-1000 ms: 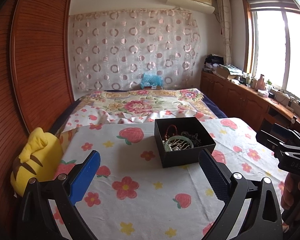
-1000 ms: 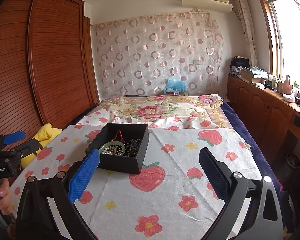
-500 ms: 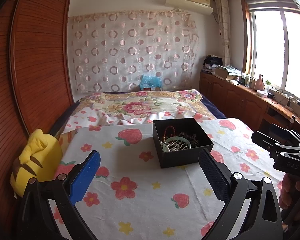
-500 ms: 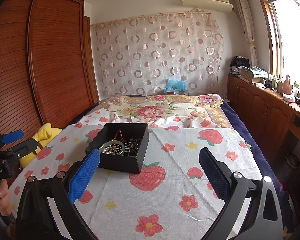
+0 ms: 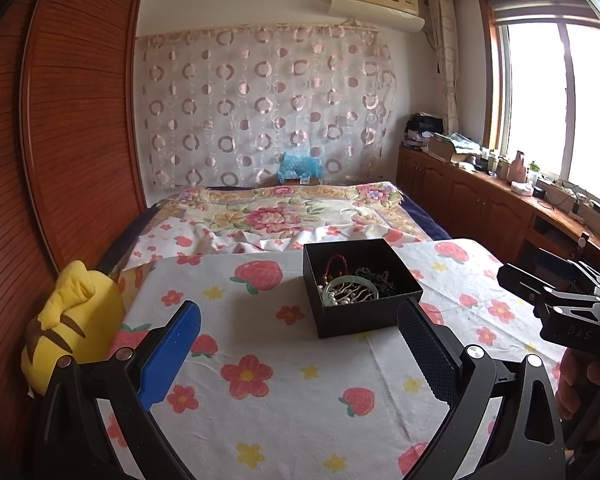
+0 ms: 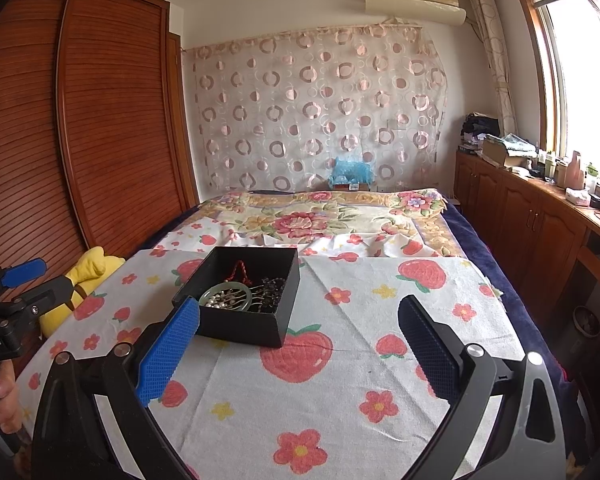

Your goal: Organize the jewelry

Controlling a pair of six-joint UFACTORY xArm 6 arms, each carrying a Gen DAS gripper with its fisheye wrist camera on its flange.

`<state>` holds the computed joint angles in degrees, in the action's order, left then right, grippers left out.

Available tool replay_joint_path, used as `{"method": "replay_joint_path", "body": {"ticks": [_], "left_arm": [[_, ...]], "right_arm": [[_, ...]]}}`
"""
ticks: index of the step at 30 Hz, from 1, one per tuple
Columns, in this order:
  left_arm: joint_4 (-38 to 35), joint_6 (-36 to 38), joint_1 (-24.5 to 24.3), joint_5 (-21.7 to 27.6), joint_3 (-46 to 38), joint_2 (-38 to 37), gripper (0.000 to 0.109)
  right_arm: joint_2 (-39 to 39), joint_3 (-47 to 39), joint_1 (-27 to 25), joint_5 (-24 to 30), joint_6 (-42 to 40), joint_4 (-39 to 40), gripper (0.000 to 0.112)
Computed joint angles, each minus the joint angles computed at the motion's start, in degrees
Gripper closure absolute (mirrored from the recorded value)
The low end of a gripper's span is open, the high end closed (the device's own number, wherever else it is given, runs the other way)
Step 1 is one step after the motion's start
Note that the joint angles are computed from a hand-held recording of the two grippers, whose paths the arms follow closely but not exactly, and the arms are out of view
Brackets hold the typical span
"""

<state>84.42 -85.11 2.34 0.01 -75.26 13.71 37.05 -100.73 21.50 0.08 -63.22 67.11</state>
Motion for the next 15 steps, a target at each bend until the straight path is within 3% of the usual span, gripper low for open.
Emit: {"method": "replay_joint_path", "body": {"ticks": [8,15], "left_arm": [[1.7,-1.5,-0.5,1.2,-0.6,-0.1,0.013],[-1.1,1.1,-0.6,1.0,-0.6,-0.1,0.013]], "right_arm": [[0.0,0.1,0.0,0.1,-0.2,0.2,0.012],[0.0,0.0,0.0,0.0,-0.4,0.4,0.012]]}}
